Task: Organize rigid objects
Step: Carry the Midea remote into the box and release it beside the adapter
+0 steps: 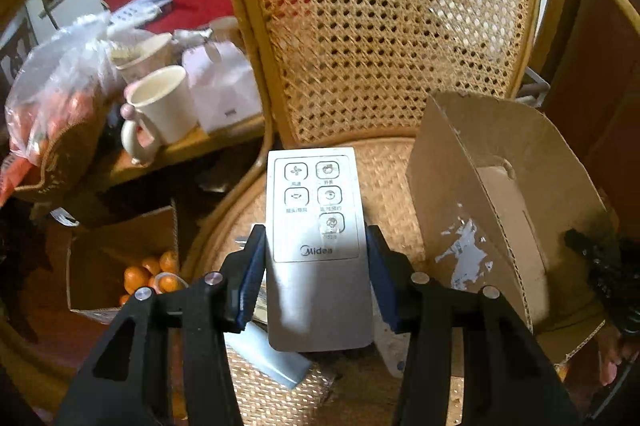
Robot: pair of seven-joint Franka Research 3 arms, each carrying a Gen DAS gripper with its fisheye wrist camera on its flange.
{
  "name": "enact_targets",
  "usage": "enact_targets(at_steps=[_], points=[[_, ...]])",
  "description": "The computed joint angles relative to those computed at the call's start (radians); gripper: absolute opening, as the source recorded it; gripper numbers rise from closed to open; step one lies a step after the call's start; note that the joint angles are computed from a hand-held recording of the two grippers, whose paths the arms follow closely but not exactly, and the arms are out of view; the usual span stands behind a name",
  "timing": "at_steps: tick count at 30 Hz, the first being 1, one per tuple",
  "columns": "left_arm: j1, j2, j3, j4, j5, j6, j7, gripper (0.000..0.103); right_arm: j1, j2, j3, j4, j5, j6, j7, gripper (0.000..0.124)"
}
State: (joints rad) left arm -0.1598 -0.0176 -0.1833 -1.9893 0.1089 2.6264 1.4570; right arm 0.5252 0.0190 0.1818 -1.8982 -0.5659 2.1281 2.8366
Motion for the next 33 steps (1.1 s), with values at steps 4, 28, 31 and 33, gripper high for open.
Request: enact_targets(at_steps=[4, 28, 31, 33], points=[[0.003, -0.023, 0.005, -0.016, -0.019, 0.026, -0.005, 0.047, 0.001, 0.003, -0.001, 0.005, -0.001, -0.003, 0.001, 0.006], [-0.188, -0.133, 0.074, -0.094, -0.613, 0.237, 0.410, 0.047, 0.000, -0.008, 0.000, -0.009, -0.011, 0.002, -0.002, 0.006], [-0.191, -0.142, 0.055, -0.103, -0.603, 0.236, 0.416, 0.047, -0.002, -0.010, 0.002, -0.013, -0.016, 0.005, -0.002, 0.006], [-0.198, -0.138, 0.048, -0.098, -0.600, 0.215, 0.425, 0.047, -0.002, -0.011, 0.003, -0.014, -0.018, 0.003, -0.003, 0.006]])
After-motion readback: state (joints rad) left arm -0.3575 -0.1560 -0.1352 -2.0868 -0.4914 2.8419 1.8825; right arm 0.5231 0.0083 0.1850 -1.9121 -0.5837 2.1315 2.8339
